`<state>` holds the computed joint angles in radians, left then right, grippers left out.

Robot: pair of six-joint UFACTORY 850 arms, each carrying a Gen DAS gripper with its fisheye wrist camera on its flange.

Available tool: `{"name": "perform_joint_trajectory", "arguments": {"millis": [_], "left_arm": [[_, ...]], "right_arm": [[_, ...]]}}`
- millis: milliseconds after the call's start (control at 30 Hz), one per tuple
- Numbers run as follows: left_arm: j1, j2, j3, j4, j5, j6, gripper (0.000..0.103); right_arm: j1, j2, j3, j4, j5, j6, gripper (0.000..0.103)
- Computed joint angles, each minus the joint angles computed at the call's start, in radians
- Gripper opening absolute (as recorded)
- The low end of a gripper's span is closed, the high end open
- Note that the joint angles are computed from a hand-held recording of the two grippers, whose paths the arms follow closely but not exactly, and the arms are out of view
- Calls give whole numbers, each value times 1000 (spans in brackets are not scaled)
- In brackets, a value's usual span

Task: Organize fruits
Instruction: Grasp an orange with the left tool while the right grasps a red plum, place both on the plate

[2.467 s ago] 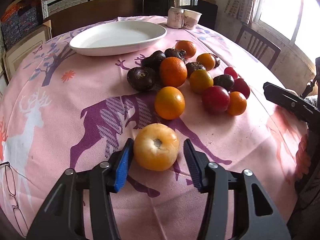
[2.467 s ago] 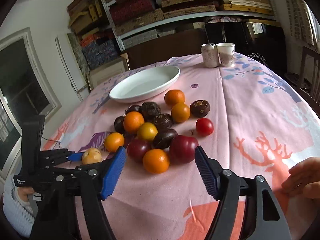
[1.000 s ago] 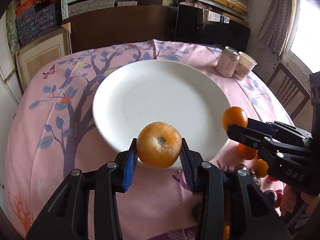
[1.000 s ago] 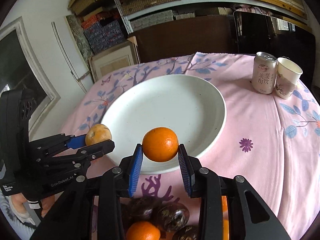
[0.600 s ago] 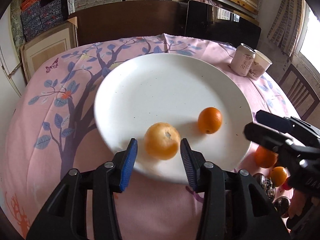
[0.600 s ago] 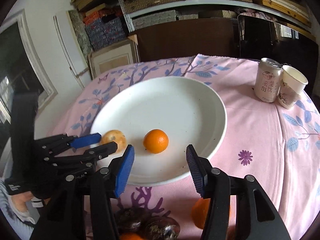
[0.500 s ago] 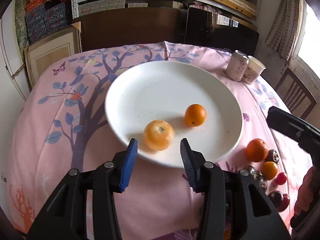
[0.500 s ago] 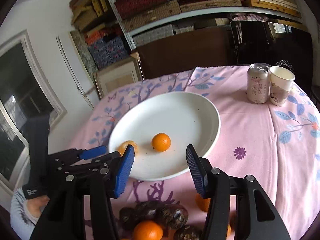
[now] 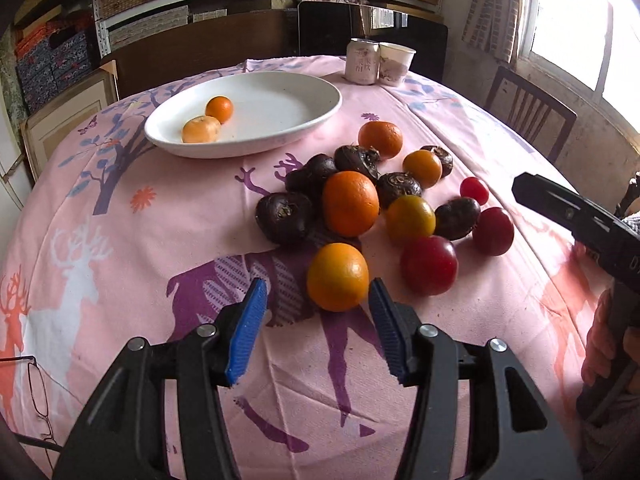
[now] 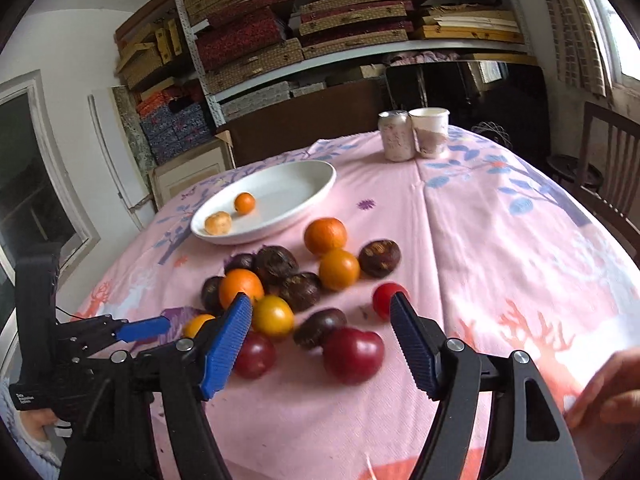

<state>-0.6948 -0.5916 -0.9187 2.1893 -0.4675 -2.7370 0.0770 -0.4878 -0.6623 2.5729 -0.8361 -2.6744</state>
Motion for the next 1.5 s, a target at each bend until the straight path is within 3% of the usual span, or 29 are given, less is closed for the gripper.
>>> {"name": "perform_joint_trajectory", "arguments": {"millis": [100, 167, 233, 400, 500, 600, 633, 767, 867, 1000, 1100, 1200, 1400, 1500], "left_arm": [[2, -17, -22, -9, 7, 26, 52], [5, -33, -40, -7, 23, 36, 51], [15, -55, -62, 5, 56, 37, 43], [15, -72, -78, 13, 61, 48, 42], [15, -70, -75, 21, 56, 41, 37], [22, -66, -67, 77, 61, -13, 35], [24, -64, -65, 92, 62, -27, 35], [31, -48, -43, 198, 63, -132, 35], [34, 3, 3, 220, 26, -161, 35], [76, 83, 13, 40, 2, 38, 35], [143, 91, -46, -94, 10, 191, 34], [208, 23, -156, -239, 37, 360, 34], [296, -117, -320, -280, 142, 419, 35], [302, -150, -348, -273, 122, 400, 35]], "right_arm": [[-28, -7, 1, -30, -15, 47, 72], [-23, -14, -10, -48, 28, 61, 72], [-18, -13, -11, -58, 47, 60, 72], [-5, -36, -51, -119, 142, 117, 71], [2, -62, -93, -222, 198, 202, 60], [14, -75, -114, -205, 238, 200, 52], [15, -83, -125, -201, 250, 203, 41], [-9, -101, -144, -311, 213, 294, 40], [-3, -53, -97, -206, 163, 189, 40], [18, 29, -106, -246, 100, 242, 40], [77, 14, -215, -286, 133, 306, 40], [126, -115, -415, -429, 181, 515, 40], [201, -321, -705, -653, 416, 739, 41], [203, -343, -714, -594, 434, 659, 46]]}}
